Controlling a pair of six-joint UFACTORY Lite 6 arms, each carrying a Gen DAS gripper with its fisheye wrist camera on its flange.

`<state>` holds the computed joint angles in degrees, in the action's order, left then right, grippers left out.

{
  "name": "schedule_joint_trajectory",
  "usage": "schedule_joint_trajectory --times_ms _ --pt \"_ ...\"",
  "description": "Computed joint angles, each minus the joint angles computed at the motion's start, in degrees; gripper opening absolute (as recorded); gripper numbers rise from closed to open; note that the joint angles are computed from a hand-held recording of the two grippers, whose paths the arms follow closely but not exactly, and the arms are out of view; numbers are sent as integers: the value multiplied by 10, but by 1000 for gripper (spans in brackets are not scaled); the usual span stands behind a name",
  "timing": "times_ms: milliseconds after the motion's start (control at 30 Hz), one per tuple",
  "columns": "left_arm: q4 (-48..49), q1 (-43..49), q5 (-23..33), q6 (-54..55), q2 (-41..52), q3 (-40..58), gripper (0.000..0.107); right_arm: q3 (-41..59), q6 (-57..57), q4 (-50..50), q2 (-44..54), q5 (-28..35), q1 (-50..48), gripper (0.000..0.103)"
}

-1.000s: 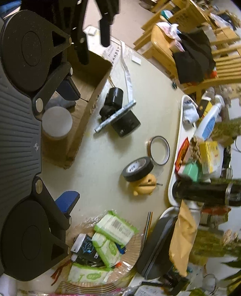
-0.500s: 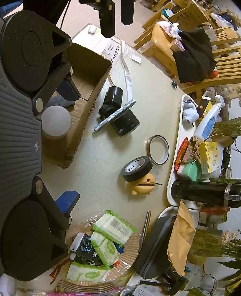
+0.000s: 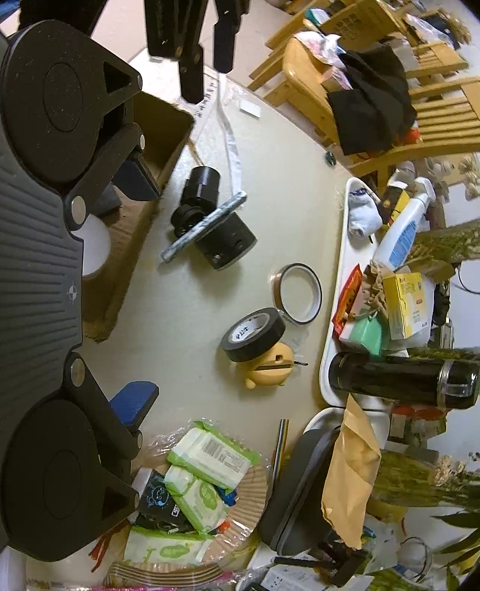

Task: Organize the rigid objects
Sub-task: 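Move the right gripper to the black electrical tape roll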

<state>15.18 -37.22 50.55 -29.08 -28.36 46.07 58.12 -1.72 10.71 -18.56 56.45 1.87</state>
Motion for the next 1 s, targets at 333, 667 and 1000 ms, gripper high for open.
schedule_joint_trajectory --times_ms 333,667,1000 --pt "-16 47 -98 41 59 -15 52 -7 -11 -5 29 -64 -4 103" --pt "-74 61 -113 100 64 -9 52 -19 -34 -9 57 -146 10 103" --pt "-98 95 -127 125 63 -5 52 -28 -11 -41 85 -213 30 103"
